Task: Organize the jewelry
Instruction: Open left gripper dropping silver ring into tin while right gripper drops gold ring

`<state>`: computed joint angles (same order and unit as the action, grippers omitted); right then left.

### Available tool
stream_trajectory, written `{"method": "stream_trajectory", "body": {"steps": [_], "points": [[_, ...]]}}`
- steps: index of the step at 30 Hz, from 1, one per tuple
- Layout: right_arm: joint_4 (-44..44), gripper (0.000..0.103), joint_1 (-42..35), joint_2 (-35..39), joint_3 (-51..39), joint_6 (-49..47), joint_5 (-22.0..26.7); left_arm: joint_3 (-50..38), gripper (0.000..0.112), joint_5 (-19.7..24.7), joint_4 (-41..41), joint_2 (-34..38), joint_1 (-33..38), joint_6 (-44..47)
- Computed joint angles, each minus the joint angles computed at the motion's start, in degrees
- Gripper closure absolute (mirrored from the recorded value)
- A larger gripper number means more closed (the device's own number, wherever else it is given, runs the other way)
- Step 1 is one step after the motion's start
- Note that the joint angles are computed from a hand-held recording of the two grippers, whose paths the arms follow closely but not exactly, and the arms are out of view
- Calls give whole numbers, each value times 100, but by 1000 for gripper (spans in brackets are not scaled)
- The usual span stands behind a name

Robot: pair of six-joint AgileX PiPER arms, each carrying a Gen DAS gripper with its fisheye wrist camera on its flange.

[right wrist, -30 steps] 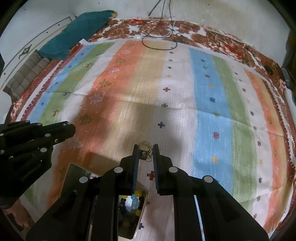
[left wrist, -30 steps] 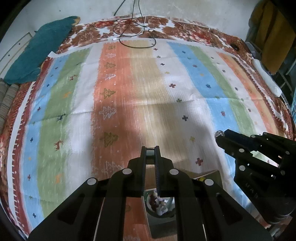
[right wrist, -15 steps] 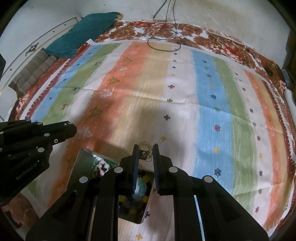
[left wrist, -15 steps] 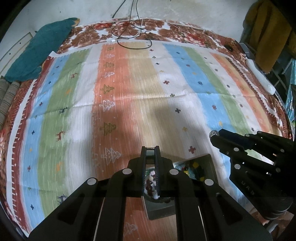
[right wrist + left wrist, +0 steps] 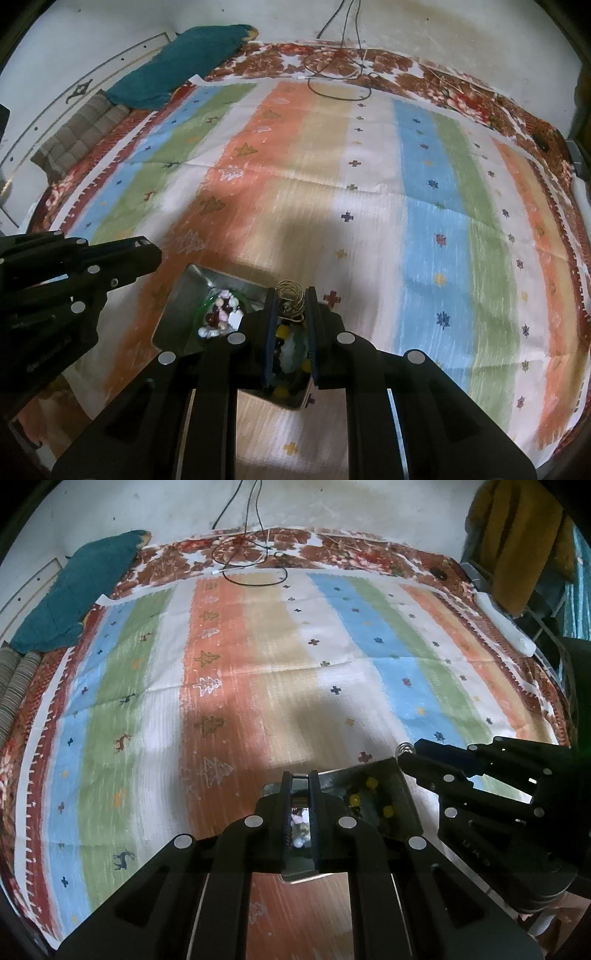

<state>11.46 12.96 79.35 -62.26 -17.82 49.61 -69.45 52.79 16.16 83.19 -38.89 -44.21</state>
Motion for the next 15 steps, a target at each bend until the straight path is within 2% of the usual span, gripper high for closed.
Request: {"method": "stream_trajectory", "body": {"steps": [12, 15], "points": [[208, 87, -24, -108, 137, -168, 27, 78, 104, -36, -94, -95, -102, -2], [176, 81, -35, -124, 143, -172, 27, 84, 100, -21, -95, -93, -64, -60]]}}
